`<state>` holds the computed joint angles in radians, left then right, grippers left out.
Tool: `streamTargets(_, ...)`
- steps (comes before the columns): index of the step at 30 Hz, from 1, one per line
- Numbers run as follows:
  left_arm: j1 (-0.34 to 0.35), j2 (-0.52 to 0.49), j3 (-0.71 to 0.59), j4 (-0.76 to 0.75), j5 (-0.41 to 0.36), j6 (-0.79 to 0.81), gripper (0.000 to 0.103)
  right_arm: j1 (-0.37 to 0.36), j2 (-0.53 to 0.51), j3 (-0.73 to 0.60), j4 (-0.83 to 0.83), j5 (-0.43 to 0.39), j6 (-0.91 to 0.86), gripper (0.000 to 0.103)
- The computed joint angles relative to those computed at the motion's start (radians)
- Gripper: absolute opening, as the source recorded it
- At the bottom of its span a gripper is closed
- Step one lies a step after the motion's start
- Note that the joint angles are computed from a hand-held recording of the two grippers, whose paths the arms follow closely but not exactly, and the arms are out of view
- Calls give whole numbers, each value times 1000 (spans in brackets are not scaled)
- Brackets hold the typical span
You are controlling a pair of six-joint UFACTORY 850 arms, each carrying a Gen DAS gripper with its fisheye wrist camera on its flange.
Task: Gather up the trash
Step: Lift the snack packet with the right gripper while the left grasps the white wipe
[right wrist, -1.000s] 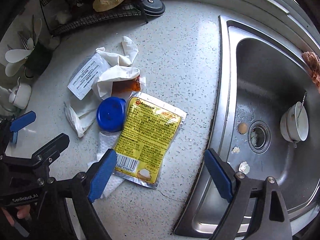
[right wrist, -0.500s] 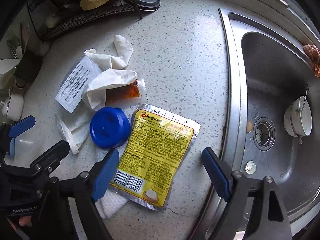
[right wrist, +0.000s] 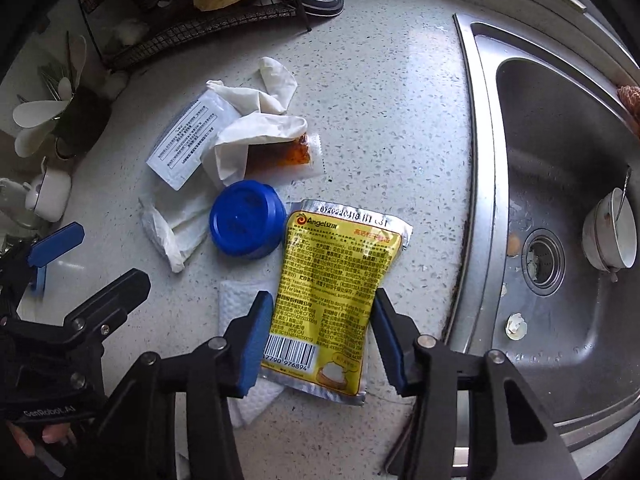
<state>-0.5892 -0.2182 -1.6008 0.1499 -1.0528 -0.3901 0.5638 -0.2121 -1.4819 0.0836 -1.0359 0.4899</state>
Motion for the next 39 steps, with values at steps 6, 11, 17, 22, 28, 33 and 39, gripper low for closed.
streamTargets(6,-1,11,4,-26,3,-5,103,19,39,10,-60,15,51,47)
streamTargets(11,4,9,-7,-46,6,4,103,31,43,-26,-127,-1,75,47)
streamTargets(17,-5,5,-33,-86,4,30,103,31,64,-31,-147,-1,92,47)
streamTargets(22,-22,10,-17,-154,12,66,103,30,135,68,-205,36,118,47)
streamTargets(28,-35,2,36,-333,32,148,103,26,194,161,-221,38,159,47)
streamTargets(33,-59,-16,37,-384,43,178,102,18,229,206,-218,33,196,47)
streamTargets(39,-83,-52,10,-370,38,209,102,16,256,240,-235,36,248,47)
